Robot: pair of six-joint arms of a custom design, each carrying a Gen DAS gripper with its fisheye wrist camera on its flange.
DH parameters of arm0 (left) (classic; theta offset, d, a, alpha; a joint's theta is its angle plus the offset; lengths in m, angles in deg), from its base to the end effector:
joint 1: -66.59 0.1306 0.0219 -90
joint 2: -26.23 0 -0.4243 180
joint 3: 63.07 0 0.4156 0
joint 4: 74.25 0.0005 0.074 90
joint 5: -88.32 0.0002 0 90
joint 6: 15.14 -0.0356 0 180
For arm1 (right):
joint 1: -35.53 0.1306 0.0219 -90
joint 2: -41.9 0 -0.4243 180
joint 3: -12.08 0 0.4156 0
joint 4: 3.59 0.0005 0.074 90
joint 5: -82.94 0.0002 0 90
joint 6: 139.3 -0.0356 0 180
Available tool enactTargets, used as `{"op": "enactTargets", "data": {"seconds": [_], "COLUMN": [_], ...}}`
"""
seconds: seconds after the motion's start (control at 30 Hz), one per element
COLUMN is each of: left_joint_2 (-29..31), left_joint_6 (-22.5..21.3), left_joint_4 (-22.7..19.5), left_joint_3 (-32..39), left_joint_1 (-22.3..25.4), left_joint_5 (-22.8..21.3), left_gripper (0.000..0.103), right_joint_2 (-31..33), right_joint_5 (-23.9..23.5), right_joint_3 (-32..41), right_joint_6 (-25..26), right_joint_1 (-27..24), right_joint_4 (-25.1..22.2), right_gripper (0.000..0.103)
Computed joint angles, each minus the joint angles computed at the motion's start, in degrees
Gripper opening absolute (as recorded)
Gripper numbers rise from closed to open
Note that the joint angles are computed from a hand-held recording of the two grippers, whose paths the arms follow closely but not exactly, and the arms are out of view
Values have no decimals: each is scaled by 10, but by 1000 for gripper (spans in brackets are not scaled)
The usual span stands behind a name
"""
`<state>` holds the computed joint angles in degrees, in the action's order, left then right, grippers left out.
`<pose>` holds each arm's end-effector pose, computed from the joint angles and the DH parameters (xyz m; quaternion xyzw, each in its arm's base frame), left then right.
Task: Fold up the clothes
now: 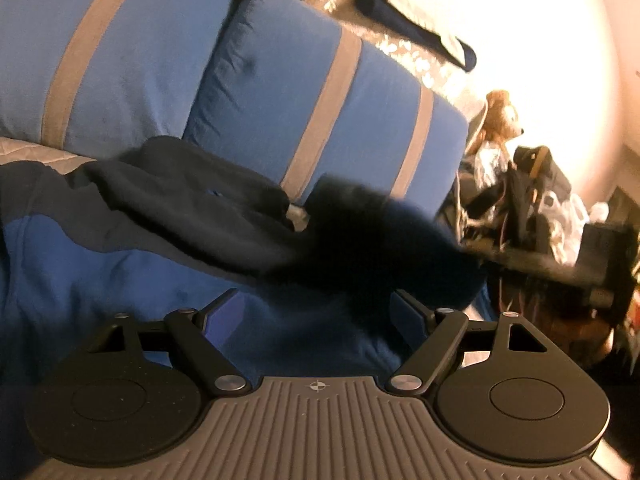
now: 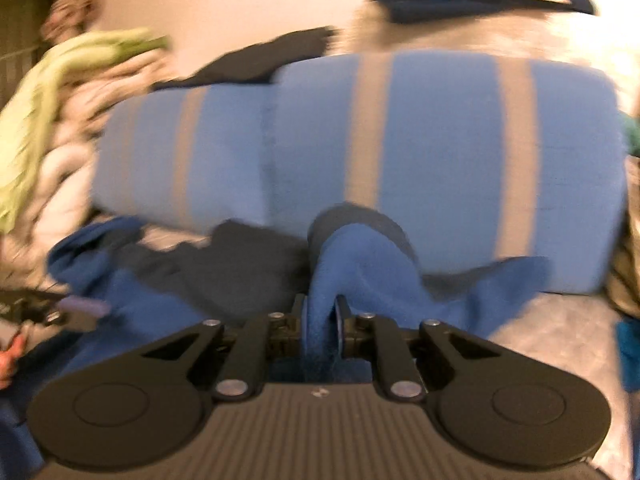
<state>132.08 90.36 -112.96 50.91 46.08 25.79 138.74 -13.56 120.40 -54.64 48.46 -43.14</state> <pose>0.5935 -0.2401 0.5437 0.1544 0.8378 -0.3449 0.3941 0.5607 0.1324 0.5830 -0.0858 0.8523 0.1296 0.4995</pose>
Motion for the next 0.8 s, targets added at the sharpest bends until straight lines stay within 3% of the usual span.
{"op": "enactTargets", "data": {"seconds": [0.17, 0.33, 0.4, 0.43, 0.5, 0.53, 0.57, 0.67, 0.8], "left_joint_2": [-8, -2, -2, -2, -3, -4, -4, -4, -7], "left_joint_6": [62, 87, 80, 76, 67, 64, 61, 54, 52], "left_joint_4": [35, 28, 26, 25, 24, 23, 23, 25, 30], "left_joint_3": [-16, -10, -9, -9, -10, -10, -10, -11, -15], "left_joint_1": [7, 11, 11, 11, 10, 10, 10, 10, 9], "left_joint_5": [-19, -19, -17, -17, -16, -16, -15, -10, -6], "left_gripper": [81, 81, 81, 81, 81, 81, 81, 81, 81], "right_joint_2": [23, 39, 44, 43, 34, 27, 17, -8, -29], "right_joint_5": [-42, -48, -36, -29, -25, -24, -23, -18, 3], "right_joint_3": [19, 28, 33, 33, 24, 18, 8, -15, -55], "right_joint_6": [6, 61, 83, 88, 86, 81, 74, 14, -111], "right_joint_1": [35, 70, 79, 81, 79, 75, 70, 37, -26], "right_joint_4": [-31, -82, -104, -110, -101, -89, -72, -28, 34], "right_gripper": [12, 12, 26, 39, 61, 67, 73, 74, 74]}}
